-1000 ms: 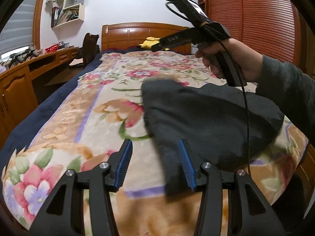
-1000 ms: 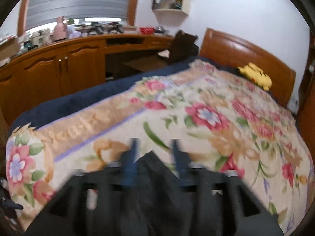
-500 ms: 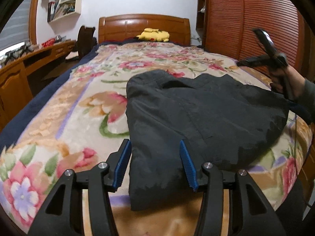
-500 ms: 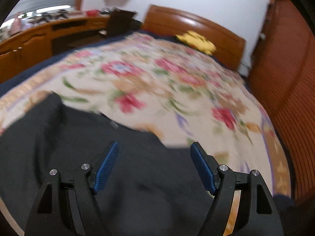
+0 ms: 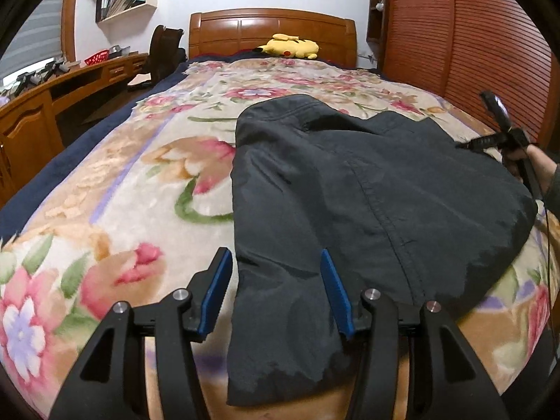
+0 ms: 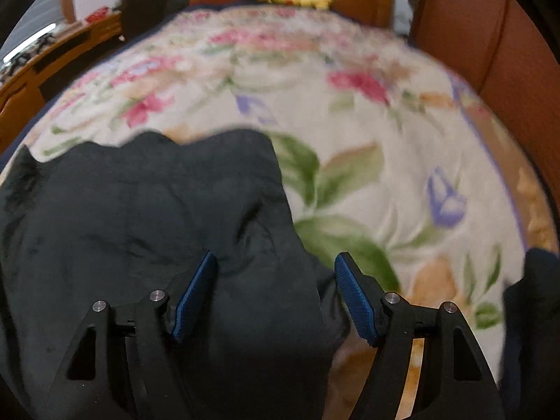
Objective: Fold large clothes
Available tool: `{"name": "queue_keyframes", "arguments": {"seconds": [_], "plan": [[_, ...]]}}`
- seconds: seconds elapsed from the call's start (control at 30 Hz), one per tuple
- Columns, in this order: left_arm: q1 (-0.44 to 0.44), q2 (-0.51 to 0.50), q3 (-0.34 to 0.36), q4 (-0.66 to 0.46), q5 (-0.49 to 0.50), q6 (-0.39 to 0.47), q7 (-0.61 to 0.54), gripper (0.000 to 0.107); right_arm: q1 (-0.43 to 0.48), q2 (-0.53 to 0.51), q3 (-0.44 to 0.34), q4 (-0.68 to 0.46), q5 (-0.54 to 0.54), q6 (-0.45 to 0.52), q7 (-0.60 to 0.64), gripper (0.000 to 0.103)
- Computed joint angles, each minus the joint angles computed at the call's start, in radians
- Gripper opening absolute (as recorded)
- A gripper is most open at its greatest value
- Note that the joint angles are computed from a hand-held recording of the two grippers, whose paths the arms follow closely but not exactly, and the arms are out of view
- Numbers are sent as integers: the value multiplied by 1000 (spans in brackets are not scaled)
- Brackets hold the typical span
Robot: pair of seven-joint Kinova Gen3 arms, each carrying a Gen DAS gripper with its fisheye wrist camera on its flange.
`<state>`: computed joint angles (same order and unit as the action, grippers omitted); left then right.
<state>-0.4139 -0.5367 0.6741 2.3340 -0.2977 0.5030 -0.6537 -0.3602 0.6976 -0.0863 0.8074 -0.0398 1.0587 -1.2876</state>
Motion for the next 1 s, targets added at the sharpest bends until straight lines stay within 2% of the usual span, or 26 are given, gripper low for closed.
{"name": "queue_keyframes", "arguments": {"seconds": [0.1,0.13,0.2,0.27,0.33,0.4,0.47,0.53,0.6,0.73,0.8,0.83,0.87,0.9,0.93,1.0], "plan": [[-15,-2,3,22,6,-28,9,52,50,46,-52,-63,-36,79,3,73],[-12,1,-6,29,13,-39,9,52,73,55,-93,-76,-27,98,0,68],[-4,-2,-22,42,21,-59,5,52,123,48,-183,-57,7,87,-6,50],[-2,1,-29,47,26,-69,-4,53,152,18,-219,1,14,36,21,21],[-1,4,-34,53,33,-79,-12,53,159,-35,-193,90,-38,-45,84,10],[-2,4,-35,55,38,-83,-17,53,148,-85,-134,169,-116,-127,134,6],[-7,2,-32,55,43,-83,-22,53,132,-141,-91,240,-144,-208,140,2],[-13,0,-30,57,47,-85,-24,53,84,-194,-15,288,-111,-289,81,2],[-6,2,-45,63,54,-94,-32,53,65,-196,11,303,-81,-327,2,2],[-1,-4,-58,72,67,-106,-42,53,53,-172,-31,288,76,-303,-125,2],[-2,-5,-61,74,72,-109,-47,53,50,-177,-61,297,153,-297,-173,9],[-1,-6,-62,75,75,-110,-50,53,32,-185,-53,308,193,-300,-199,19],[-2,-7,-62,76,77,-111,-53,53,16,-193,-47,322,234,-312,-217,34],[-3,-8,-61,77,80,-112,-55,53,17,-203,-60,339,263,-327,-223,42],[-4,-8,-61,76,82,-112,-57,53,33,-223,-92,371,276,-357,-212,55],[-5,-9,-66,80,87,-120,-61,53,45,-246,-115,407,282,-401,-196,61]]}}
